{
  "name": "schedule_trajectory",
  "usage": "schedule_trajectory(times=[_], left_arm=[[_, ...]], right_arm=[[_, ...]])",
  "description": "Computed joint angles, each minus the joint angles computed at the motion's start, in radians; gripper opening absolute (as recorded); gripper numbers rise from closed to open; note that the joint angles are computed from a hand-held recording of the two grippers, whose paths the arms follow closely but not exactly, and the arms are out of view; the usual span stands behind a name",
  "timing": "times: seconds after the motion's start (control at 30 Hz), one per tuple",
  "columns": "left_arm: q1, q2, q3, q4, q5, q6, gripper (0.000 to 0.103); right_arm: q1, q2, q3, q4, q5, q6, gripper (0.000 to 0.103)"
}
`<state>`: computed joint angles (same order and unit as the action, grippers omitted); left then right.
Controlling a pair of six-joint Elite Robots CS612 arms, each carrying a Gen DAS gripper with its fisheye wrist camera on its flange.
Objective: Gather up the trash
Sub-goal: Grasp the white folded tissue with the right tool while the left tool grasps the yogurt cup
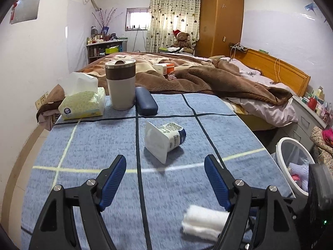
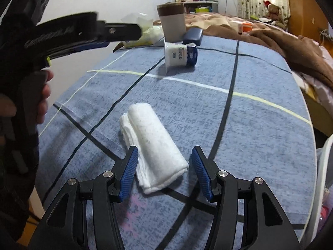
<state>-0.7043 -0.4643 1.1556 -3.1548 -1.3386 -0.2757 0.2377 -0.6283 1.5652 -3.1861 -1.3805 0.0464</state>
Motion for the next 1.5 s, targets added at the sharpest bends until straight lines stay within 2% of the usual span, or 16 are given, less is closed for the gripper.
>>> schedule_trajectory(times=[0.03,0.07,0.1,0.13,0.3,0.4,0.7,0.77,0.87,1.07,1.23,1.5], left_arm=[[0.002,0.005,-0.011,0.007,-0.006,0.002,0.079],[0.004,0.011,-0.023,0.016,-0.006,0.005,0.079],[0.006,0.016,-0.035,0.023,-0.008,0.011,0.079],[0.008,0.023,-0.048,0.035,-0.013,0.013,0.079],[0.02,0.06,-0.124,0.091,-0.044,0.019,0.079],[0.026,0.082,-0.171,0.132,-0.065,0.023,0.079],[0.037,0.137,-0.282,0.232,-0.065,0.048,0.079],[0.04,0.149,-0.313,0.282,-0.076,0.054,0.079],[0.042,0.169,-0.351,0.32,-0.074,0.061,0.079],[0.041,0.202,-0.415,0.38,-0.093,0.096,0.079],[0.037,0.218,-0.447,0.409,-0.098,0.114,0.079],[0.033,0.208,-0.425,0.389,-0.078,0.095,0.076]], right_arm=[[0.001,-0.001,0.0,-0.002,-0.013,-0.004,0.055],[0.002,-0.001,0.0,-0.002,-0.021,-0.005,0.048],[0.0,-0.002,0.002,-0.002,-0.007,-0.005,0.032],[-0.004,-0.001,-0.001,0.0,0.01,-0.007,0.031],[-0.009,-0.004,0.001,0.007,0.01,-0.022,0.021],[-0.016,-0.007,0.003,0.009,-0.003,-0.014,0.02],[-0.029,-0.003,-0.008,0.012,-0.176,0.085,0.019],[-0.034,-0.001,-0.013,0.012,-0.179,0.102,0.019],[-0.036,0.0,-0.016,0.007,-0.201,0.12,0.02],[-0.041,0.005,-0.023,0.009,-0.195,0.137,0.02],[-0.044,0.004,-0.023,0.005,-0.2,0.144,0.02],[-0.046,0.006,-0.022,-0.011,-0.21,0.165,0.02]])
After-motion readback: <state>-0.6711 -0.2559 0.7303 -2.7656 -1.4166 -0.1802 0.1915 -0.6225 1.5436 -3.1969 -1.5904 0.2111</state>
